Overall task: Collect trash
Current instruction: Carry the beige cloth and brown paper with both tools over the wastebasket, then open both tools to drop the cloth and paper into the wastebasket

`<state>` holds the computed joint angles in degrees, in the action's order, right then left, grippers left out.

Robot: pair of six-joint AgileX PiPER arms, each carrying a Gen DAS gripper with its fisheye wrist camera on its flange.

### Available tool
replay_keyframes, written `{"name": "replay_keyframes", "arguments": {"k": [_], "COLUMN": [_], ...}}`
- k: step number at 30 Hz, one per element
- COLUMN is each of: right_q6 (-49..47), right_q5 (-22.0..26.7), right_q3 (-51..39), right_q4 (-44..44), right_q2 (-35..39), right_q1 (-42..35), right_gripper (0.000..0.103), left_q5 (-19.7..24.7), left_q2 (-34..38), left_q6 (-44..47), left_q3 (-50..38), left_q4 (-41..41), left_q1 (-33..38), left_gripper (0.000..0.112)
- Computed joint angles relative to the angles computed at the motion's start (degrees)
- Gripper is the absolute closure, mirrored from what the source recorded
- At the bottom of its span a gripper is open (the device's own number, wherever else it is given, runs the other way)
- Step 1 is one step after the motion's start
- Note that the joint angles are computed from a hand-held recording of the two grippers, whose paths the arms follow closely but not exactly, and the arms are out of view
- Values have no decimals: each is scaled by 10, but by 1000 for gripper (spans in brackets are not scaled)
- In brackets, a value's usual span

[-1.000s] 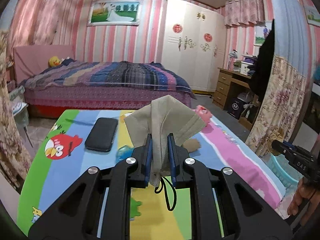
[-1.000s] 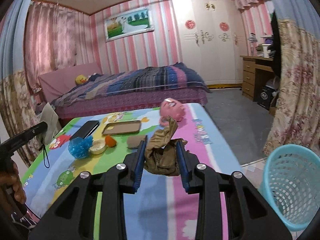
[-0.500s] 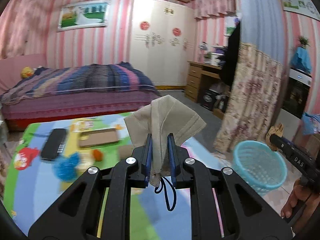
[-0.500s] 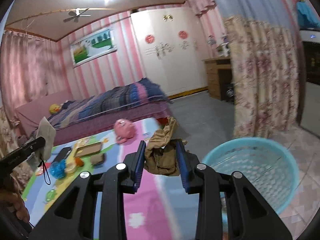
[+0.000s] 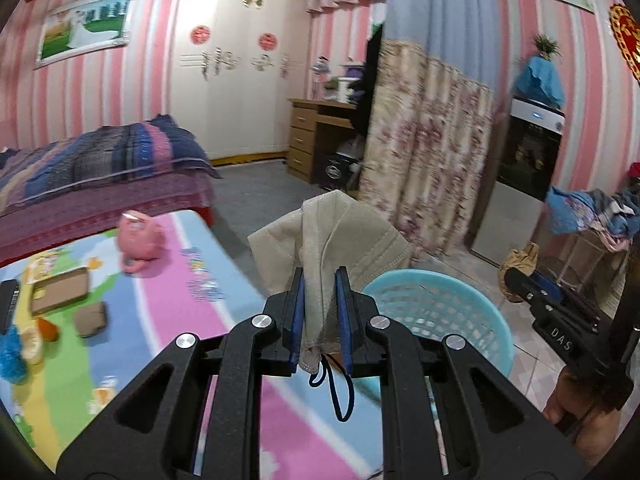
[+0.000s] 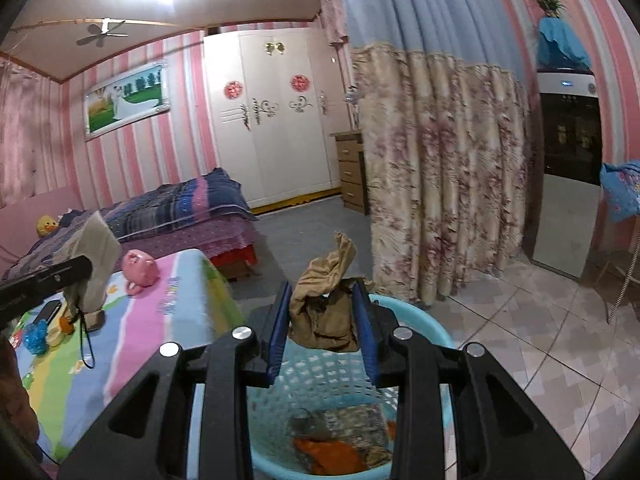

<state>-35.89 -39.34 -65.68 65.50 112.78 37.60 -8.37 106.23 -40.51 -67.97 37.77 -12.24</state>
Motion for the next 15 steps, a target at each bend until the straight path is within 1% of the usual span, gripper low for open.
{"name": "replay_keyframes", "arguments": {"k": [4, 6, 8, 9, 11, 12, 14, 15], "right_q6": [13, 20, 10, 5, -7, -19, -39, -49], "right_q5": [11, 21, 25, 28, 25, 26, 19, 12], "right_q3": [8, 8, 1, -4, -13, -20, -29, -34], "right_q4": [-10, -21, -16, -14, 0, 12, 30, 42], "right_q2": [3, 6, 11, 15, 23, 26, 34, 37], "right_q1": [-13, -20, -21, -22, -20, -19, -15, -12], "right_gripper": [72, 71, 71, 70, 69, 67, 61, 48], "left_q5": [14, 17, 17, 19, 19, 19, 21, 22], "left_q2": [39, 53, 59, 62, 63, 62, 60, 61], "left_q6": [-28, -72, -99, -97, -135, -131, -117, -136], "left_q3": [-36, -48, -52, -55, -56, -54, -52, -52], "left_q4": [27, 71, 99, 97, 136, 132, 118, 138], "left_q1": [-28, -33, -34, -35, -33, -32, -33, -32], "left_gripper": [98, 98, 98, 98, 98, 98, 98, 98]}}
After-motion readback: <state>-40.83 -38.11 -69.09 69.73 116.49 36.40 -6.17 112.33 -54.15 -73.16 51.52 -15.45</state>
